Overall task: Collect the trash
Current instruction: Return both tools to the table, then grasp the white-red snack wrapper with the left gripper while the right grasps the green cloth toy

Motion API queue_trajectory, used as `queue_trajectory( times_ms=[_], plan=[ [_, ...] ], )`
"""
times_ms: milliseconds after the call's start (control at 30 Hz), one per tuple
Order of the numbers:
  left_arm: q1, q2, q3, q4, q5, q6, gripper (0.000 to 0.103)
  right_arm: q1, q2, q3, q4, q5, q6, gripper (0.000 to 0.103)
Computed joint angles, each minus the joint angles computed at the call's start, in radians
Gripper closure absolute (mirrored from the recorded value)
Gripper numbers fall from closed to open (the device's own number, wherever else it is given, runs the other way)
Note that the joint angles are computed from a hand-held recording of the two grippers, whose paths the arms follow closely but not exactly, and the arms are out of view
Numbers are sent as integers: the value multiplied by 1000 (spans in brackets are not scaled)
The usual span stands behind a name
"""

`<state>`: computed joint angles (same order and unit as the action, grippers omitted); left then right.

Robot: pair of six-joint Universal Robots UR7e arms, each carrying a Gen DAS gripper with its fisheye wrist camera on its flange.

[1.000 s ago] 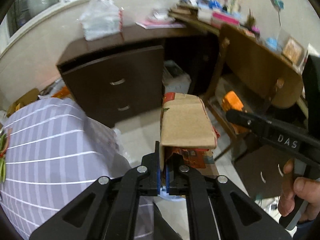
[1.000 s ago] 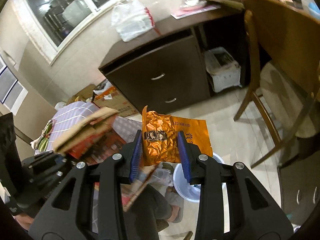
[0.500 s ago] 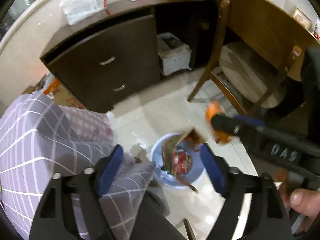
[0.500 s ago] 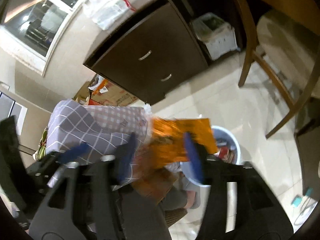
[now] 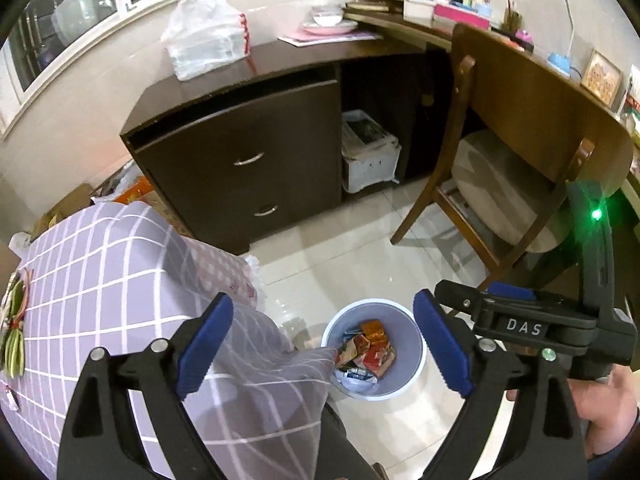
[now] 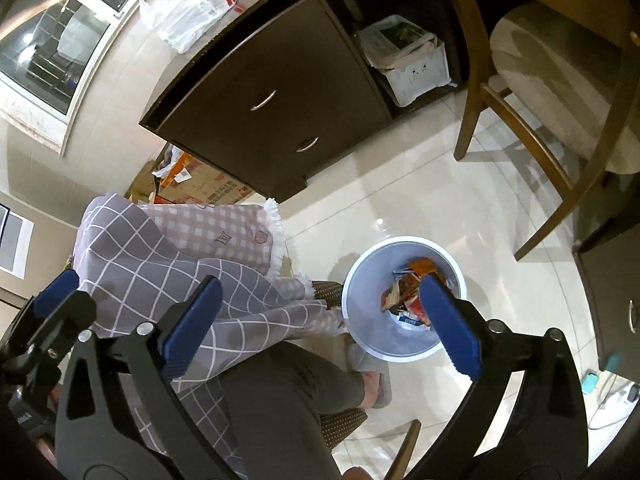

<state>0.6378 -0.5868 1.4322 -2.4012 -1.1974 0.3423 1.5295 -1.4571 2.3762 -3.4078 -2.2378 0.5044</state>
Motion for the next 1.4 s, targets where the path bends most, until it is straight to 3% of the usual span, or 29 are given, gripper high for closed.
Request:
queue_trajectory(
  times_ms=[400,767,1133,1400],
  plan=[
    [29,-105,30,-55,-27,0,10,156,73,-144,80,-127,-48,6],
    [92,-205,28,-83,-2,-18,10,303,227,-382,190,-206,-184,6],
    [172,-273,6,-110,90,-44,10,364,406,-614,297,-171,-287,6],
    [247,-293,-20,-128,201,-73,10,384,531,-781,403,-141,-352,6]
  ],
)
